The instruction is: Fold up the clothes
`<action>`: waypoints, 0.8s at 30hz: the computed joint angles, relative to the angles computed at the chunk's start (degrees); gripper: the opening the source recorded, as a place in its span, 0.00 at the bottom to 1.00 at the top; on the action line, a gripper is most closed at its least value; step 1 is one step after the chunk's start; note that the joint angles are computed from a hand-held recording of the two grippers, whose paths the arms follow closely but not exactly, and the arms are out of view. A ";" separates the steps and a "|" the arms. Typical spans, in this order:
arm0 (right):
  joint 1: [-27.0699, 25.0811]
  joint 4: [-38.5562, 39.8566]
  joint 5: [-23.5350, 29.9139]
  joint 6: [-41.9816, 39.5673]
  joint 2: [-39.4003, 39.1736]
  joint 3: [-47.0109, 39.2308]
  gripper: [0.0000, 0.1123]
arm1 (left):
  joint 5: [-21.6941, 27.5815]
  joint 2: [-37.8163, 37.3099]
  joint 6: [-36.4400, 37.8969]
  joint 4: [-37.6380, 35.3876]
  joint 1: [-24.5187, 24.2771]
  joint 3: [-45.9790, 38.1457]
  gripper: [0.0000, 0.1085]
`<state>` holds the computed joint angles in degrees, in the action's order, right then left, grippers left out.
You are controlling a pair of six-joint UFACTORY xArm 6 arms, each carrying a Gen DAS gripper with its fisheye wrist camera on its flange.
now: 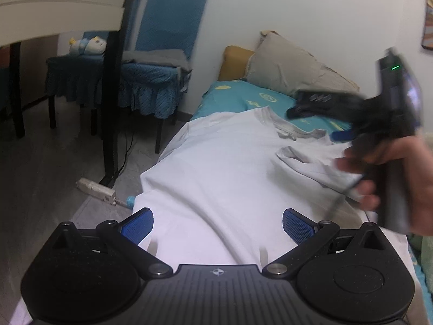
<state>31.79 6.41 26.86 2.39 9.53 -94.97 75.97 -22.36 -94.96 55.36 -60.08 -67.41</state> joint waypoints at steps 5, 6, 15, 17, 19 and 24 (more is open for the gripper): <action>-2.12 0.78 0.92 -0.96 -17.06 13.07 0.92 | -0.68 0.81 0.89 1.01 -1.25 -1.00 0.95; -2.79 0.65 2.08 -0.49 -20.56 15.12 0.92 | -0.98 0.75 0.83 0.98 -1.46 -1.02 0.95; -8.24 -1.06 14.45 14.10 -47.75 32.34 0.92 | -2.79 2.52 2.41 -2.31 -2.91 -3.58 0.94; -8.73 0.04 14.82 15.24 -50.25 34.54 0.92 | -4.67 2.23 1.78 -3.90 -2.44 -3.19 0.93; -9.42 2.17 14.01 14.77 -51.38 35.85 0.92 | -6.89 2.40 1.86 -5.18 -1.22 -3.16 0.93; -11.31 3.59 7.47 12.80 -50.07 38.01 0.92 | -12.15 6.51 6.50 -7.29 4.39 -6.65 0.91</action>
